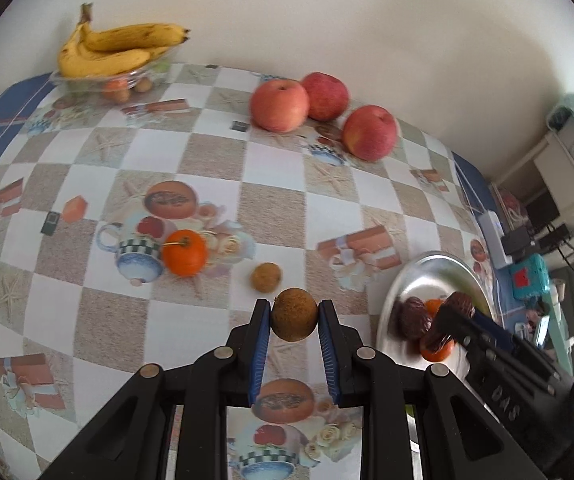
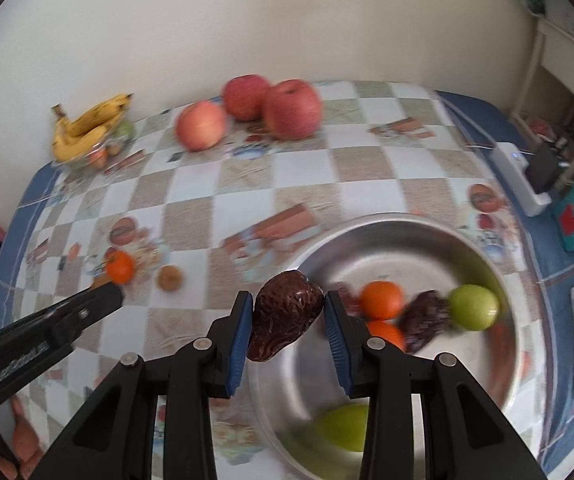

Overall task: Organize fruits
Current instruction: 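Carry the date and longan over the plate and open both grippers, then withdraw both open grippers toward the last tangerine and longan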

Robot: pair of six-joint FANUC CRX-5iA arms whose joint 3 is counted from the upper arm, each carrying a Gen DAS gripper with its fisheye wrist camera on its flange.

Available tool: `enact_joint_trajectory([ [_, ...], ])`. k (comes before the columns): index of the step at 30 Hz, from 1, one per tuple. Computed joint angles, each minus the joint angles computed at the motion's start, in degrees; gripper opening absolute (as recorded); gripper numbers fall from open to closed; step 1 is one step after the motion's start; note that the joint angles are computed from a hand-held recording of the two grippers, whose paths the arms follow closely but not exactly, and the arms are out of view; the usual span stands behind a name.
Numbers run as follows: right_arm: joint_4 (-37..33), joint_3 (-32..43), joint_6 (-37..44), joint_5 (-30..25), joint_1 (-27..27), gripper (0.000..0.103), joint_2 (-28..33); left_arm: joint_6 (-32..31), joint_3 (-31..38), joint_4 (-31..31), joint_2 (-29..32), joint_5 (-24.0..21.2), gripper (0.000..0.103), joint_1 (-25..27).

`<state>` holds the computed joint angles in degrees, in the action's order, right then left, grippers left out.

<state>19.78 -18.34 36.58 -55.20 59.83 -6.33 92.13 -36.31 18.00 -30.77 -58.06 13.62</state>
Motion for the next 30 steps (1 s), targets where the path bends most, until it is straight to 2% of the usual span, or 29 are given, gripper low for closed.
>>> enact_joint_trajectory([
  [2,1.6,-1.2,-2.0,-1.2,-1.2,0.038,-0.8,1.4,1.4,-1.8,1.1,0.5,0.026,-3.4],
  [8,4.2,-3.4,-7.0,-4.9,-4.8,0.038,-2.4,1.4,3.2,-2.3,4.7,2.3,0.026,-12.1],
  [14,2.8,-3.9,-7.7,-6.6,-7.0,0.038,-2.7,1.5,6.2,-5.7,7.9,3.1,0.026,-19.7],
  [19,0.1,-3.6,-7.2,-6.0,-8.0,0.039,-2.5,1.5,6.9,-6.8,9.1,3.2,0.031,-21.8],
  [20,0.3,-3.6,-7.2,-6.2,-7.9,0.047,-2.3,1.6,6.9,-6.9,9.1,3.1,0.035,-21.8],
  [22,0.2,-3.5,-7.1,-6.3,-7.8,0.053,-2.3,1.7,6.8,-6.9,9.0,3.2,0.04,-21.9],
  [27,0.7,-3.6,-7.3,-6.2,-7.5,0.053,-2.3,2.7,6.6,-7.4,8.7,3.3,0.042,-21.3],
  [28,1.1,-3.6,-7.6,-6.4,-7.4,0.055,-2.3,3.2,6.7,-7.6,8.8,2.9,0.047,-21.0],
  [29,1.3,-3.7,-7.8,-6.5,-7.4,0.058,-2.2,4.0,6.7,-8.0,8.9,2.6,0.057,-20.8],
  [30,1.4,-3.7,-7.9,-6.5,-7.3,0.06,-2.2,5.5,6.9,-8.9,9.0,2.1,0.062,-20.5],
])
